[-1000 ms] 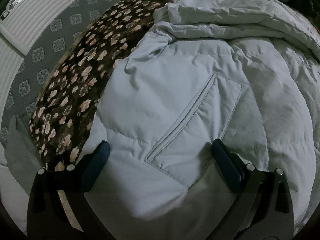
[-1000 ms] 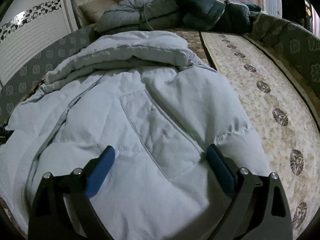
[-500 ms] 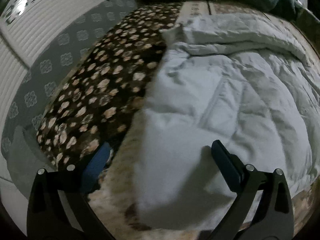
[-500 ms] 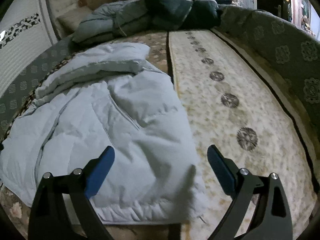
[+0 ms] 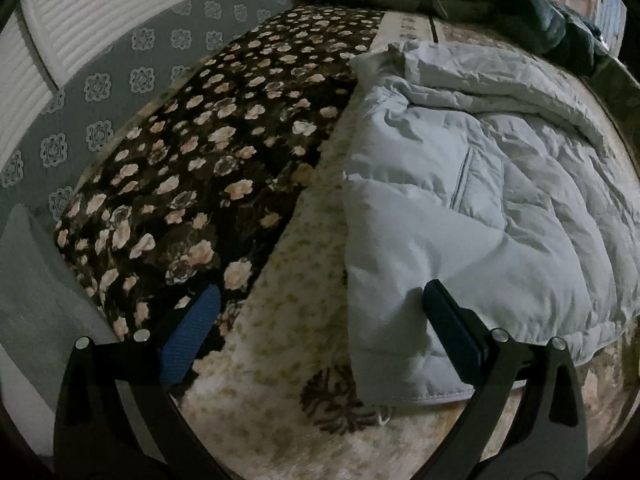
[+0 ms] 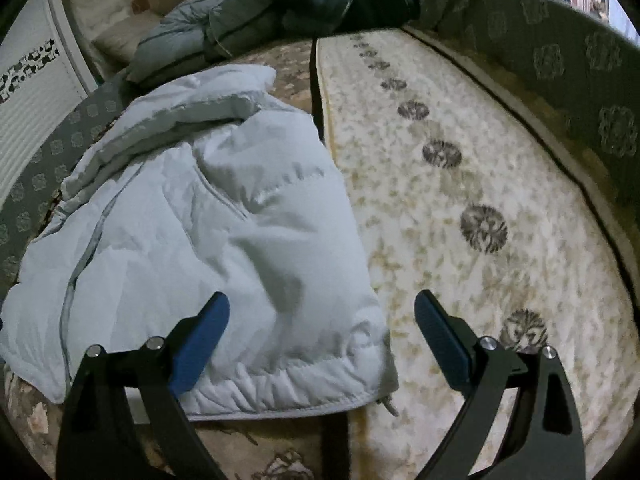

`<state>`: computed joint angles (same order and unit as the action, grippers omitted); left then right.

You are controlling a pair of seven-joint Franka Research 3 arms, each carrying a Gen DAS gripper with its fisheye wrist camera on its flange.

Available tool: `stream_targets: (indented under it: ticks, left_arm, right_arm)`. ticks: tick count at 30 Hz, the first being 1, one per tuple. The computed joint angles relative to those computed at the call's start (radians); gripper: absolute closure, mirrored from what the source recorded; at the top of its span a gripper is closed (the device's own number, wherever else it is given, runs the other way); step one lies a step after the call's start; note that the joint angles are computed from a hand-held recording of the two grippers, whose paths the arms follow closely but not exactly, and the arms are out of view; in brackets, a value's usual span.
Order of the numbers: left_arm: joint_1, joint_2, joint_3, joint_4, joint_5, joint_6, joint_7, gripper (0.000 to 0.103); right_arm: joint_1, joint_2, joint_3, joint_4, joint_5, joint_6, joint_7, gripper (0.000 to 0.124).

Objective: Fold large clothes
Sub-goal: 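Grasp the jacket hem with the right tool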

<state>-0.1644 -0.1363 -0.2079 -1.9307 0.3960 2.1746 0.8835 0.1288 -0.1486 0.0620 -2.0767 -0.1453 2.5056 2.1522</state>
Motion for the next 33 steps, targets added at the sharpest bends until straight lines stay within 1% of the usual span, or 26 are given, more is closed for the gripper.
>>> stream_targets:
  ticks: [3, 4, 8, 10, 11, 13, 14, 15, 17, 21, 23, 28, 33]
  left_arm:
    - [0.001, 0.007, 0.006, 0.004, -0.024, 0.001, 0.008, 0.003]
    - [0.000, 0.005, 0.005, 0.004, -0.025, -0.004, 0.011, 0.003]
    - [-0.006, 0.022, -0.001, 0.012, -0.020, 0.000, 0.017, 0.003]
    - [-0.009, 0.034, -0.004, 0.025, -0.013, -0.009, 0.021, 0.003]
    - [-0.010, 0.040, -0.005, 0.033, -0.007, -0.015, 0.023, 0.003]
    - [-0.012, 0.048, -0.005, 0.044, 0.001, -0.022, 0.024, 0.003]
    - [-0.013, 0.051, -0.005, 0.049, 0.002, -0.024, 0.024, 0.003]
    - [-0.014, 0.054, -0.004, 0.053, 0.000, -0.025, 0.025, 0.003]
    - [-0.016, 0.054, -0.003, 0.056, 0.000, -0.028, 0.028, 0.003]
    - [-0.018, 0.043, 0.003, 0.035, -0.035, -0.014, 0.061, 0.003]
    - [-0.016, 0.036, 0.010, 0.014, -0.074, 0.010, 0.078, 0.003]
    - [-0.007, 0.021, 0.024, -0.037, -0.157, 0.080, 0.108, 0.003]
    - [-0.021, 0.028, 0.015, -0.042, -0.222, 0.116, 0.182, 0.003]
  right_arm:
    - [0.014, -0.009, -0.022, -0.033, 0.109, 0.036, -0.080, 0.030]
    - [0.012, -0.014, -0.024, -0.049, 0.121, 0.059, -0.093, 0.030]
    - [0.006, -0.004, -0.024, -0.060, 0.149, 0.079, -0.139, 0.031]
    - [0.016, 0.005, -0.032, -0.055, 0.206, 0.077, -0.192, 0.046]
    - [0.036, 0.010, -0.047, -0.054, 0.259, 0.080, -0.237, 0.052]
    - [0.018, 0.014, -0.020, -0.047, 0.209, 0.073, -0.203, 0.063]
    - [0.019, 0.014, -0.014, -0.042, 0.192, 0.066, -0.200, 0.078]
    - [0.022, 0.012, -0.010, -0.039, 0.183, 0.064, -0.203, 0.090]
    - [0.025, 0.005, -0.004, -0.031, 0.162, 0.061, -0.199, 0.095]
    - [0.025, 0.020, 0.014, 0.000, 0.061, 0.016, -0.168, 0.095]
    - [0.029, 0.019, 0.014, -0.003, 0.036, 0.016, -0.157, 0.094]
    - [0.033, 0.012, 0.007, -0.020, 0.033, 0.033, -0.147, 0.090]
    - [0.031, 0.010, 0.006, -0.024, 0.039, 0.037, -0.136, 0.087]
